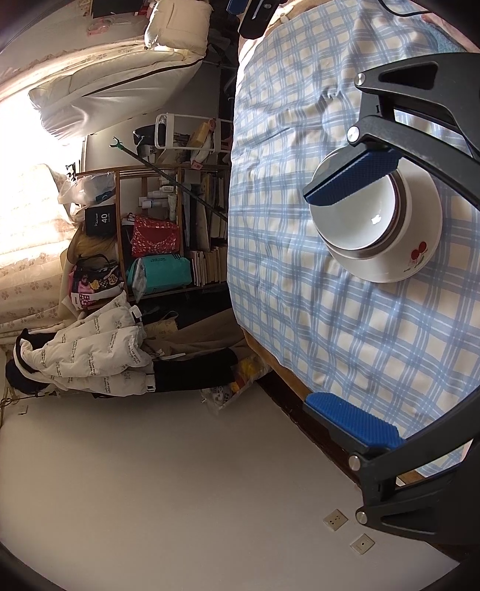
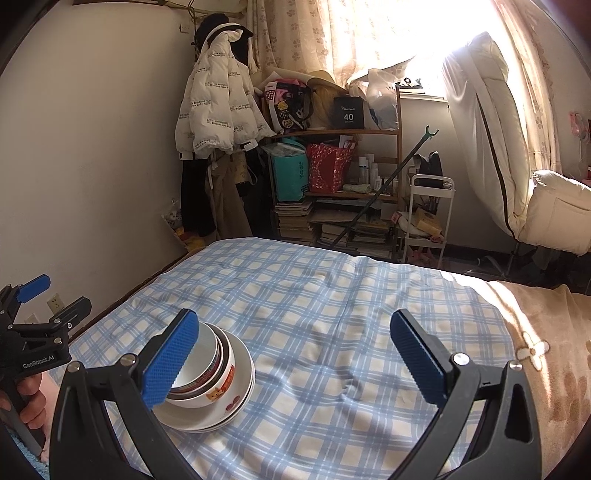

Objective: Organize plates and bowls

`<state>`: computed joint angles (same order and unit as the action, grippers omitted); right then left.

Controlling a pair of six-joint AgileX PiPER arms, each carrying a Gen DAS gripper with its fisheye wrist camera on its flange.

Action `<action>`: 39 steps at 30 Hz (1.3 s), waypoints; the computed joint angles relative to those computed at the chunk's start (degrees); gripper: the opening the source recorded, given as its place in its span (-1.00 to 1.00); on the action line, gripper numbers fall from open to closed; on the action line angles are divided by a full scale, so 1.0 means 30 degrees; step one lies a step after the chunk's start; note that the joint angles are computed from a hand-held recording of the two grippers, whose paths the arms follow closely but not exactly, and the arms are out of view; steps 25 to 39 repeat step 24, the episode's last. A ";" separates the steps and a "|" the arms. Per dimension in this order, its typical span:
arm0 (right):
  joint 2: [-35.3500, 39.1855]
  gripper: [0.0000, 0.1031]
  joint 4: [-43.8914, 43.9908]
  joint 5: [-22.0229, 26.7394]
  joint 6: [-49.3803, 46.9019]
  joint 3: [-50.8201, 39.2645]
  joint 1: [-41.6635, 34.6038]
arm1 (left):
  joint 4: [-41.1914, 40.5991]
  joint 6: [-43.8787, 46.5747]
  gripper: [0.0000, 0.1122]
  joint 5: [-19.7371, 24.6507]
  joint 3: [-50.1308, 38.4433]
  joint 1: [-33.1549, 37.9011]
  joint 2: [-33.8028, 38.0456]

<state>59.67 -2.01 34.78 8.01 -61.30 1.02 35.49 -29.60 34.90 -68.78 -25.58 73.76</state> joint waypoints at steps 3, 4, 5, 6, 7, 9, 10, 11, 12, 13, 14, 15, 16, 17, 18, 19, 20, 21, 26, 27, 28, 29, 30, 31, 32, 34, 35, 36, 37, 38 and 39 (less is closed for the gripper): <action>0.0027 1.00 0.0018 0.0001 0.0039 -0.0011 -0.0007 | 0.0247 -0.0184 0.78 0.0052 -0.0032 -0.0068 0.0084; 0.0043 1.00 -0.0080 0.0013 0.0097 -0.0018 0.0010 | 0.0159 -0.0124 0.78 0.0051 -0.0033 -0.0064 0.0066; 0.0021 1.00 -0.0082 0.0011 0.0094 -0.0005 0.0006 | 0.0243 -0.0230 0.78 0.0067 -0.0032 -0.0091 0.0070; 0.0020 1.00 -0.0054 0.0005 0.0085 -0.0004 0.0005 | 0.0088 -0.0054 0.78 0.0053 -0.0054 -0.0052 0.0082; 0.0033 1.00 -0.0068 0.0001 0.0105 -0.0004 0.0016 | -0.0166 0.0195 0.78 0.0024 -0.0100 0.0013 0.0106; 0.0023 1.00 -0.0033 -0.0009 0.0091 -0.0007 -0.0003 | 0.0104 -0.0058 0.78 0.0086 -0.0079 -0.0047 0.0144; 0.0032 1.00 -0.0010 0.0005 0.0068 -0.0017 -0.0015 | 0.0219 -0.0166 0.78 0.0090 -0.0063 -0.0072 0.0140; 0.0036 1.00 -0.0014 -0.0003 0.0072 -0.0013 -0.0017 | 0.0182 -0.0138 0.78 0.0080 -0.0059 -0.0070 0.0135; 0.0029 1.00 0.0002 -0.0003 0.0040 -0.0015 -0.0036 | 0.0310 -0.0263 0.78 0.0094 -0.0043 -0.0098 0.0128; 0.0039 1.00 0.0072 0.0010 -0.0036 -0.0028 -0.0072 | 0.0391 -0.0337 0.78 0.0101 -0.0015 -0.0123 0.0111; 0.0056 1.00 0.0057 -0.0007 -0.0003 -0.0023 -0.0059 | 0.0392 -0.0358 0.78 0.0104 -0.0006 -0.0124 0.0102; 0.0044 1.00 0.0073 -0.0006 -0.0019 -0.0020 -0.0067 | 0.0325 -0.0283 0.78 0.0086 -0.0017 -0.0096 0.0111; 0.0062 1.00 0.0073 -0.0002 -0.0022 -0.0031 -0.0072 | 0.0152 -0.0102 0.78 0.0051 -0.0025 -0.0045 0.0107; 0.0044 1.00 0.0175 0.0004 -0.0136 -0.0026 -0.0126 | 0.0028 0.0008 0.78 0.0042 -0.0020 -0.0010 0.0089; 0.0050 1.00 0.0116 -0.0002 -0.0078 -0.0025 -0.0110 | 0.0094 -0.0049 0.78 0.0067 -0.0015 -0.0029 0.0067; 0.0073 1.00 0.0112 0.0006 -0.0072 -0.0040 -0.0120 | 0.0224 -0.0158 0.78 0.0078 0.0002 -0.0071 0.0049; 0.0048 1.00 0.0150 -0.0035 -0.0093 0.0012 -0.0178 | 0.0190 -0.0131 0.78 0.0075 0.0002 -0.0075 0.0040; 0.0047 1.00 0.0183 -0.0052 -0.0113 0.0020 -0.0191 | 0.0081 -0.0037 0.78 0.0050 -0.0017 -0.0004 0.0070; 0.0053 1.00 0.0620 -0.0022 -0.0623 -0.0014 -0.0418 | 0.0033 0.0028 0.78 0.0075 -0.0055 0.0014 0.0079; 0.0053 1.00 0.0620 -0.0022 -0.0623 -0.0014 -0.0418 | 0.0033 0.0028 0.78 0.0075 -0.0055 0.0014 0.0079; 0.0053 1.00 0.0620 -0.0022 -0.0623 -0.0014 -0.0418 | 0.0033 0.0028 0.78 0.0075 -0.0055 0.0014 0.0079; 0.0053 1.00 0.0620 -0.0022 -0.0623 -0.0014 -0.0418 | 0.0033 0.0028 0.78 0.0075 -0.0055 0.0014 0.0079; 0.0053 1.00 0.0620 -0.0022 -0.0623 -0.0014 -0.0418 | 0.0033 0.0028 0.78 0.0075 -0.0055 0.0014 0.0079; 0.0053 1.00 0.0620 -0.0022 -0.0623 -0.0014 -0.0418 | 0.0033 0.0028 0.78 0.0075 -0.0055 0.0014 0.0079; 0.0053 1.00 0.0620 -0.0022 -0.0623 -0.0014 -0.0418 | 0.0033 0.0028 0.78 0.0075 -0.0055 0.0014 0.0079; 0.0053 1.00 0.0620 -0.0022 -0.0623 -0.0014 -0.0418 | 0.0033 0.0028 0.78 0.0075 -0.0055 0.0014 0.0079; 0.0053 1.00 0.0620 -0.0022 -0.0623 -0.0014 -0.0418 | 0.0033 0.0028 0.78 0.0075 -0.0055 0.0014 0.0079; 0.0053 1.00 0.0620 -0.0022 -0.0623 -0.0014 -0.0418 | 0.0033 0.0028 0.78 0.0075 -0.0055 0.0014 0.0079; 0.0053 1.00 0.0620 -0.0022 -0.0623 -0.0014 -0.0418 | 0.0033 0.0028 0.78 0.0075 -0.0055 0.0014 0.0079; 0.0053 1.00 0.0620 -0.0022 -0.0623 -0.0014 -0.0418 | 0.0033 0.0028 0.78 0.0075 -0.0055 0.0014 0.0079; 0.0053 1.00 0.0620 -0.0022 -0.0623 -0.0014 -0.0418 | 0.0033 0.0028 0.78 0.0075 -0.0055 0.0014 0.0079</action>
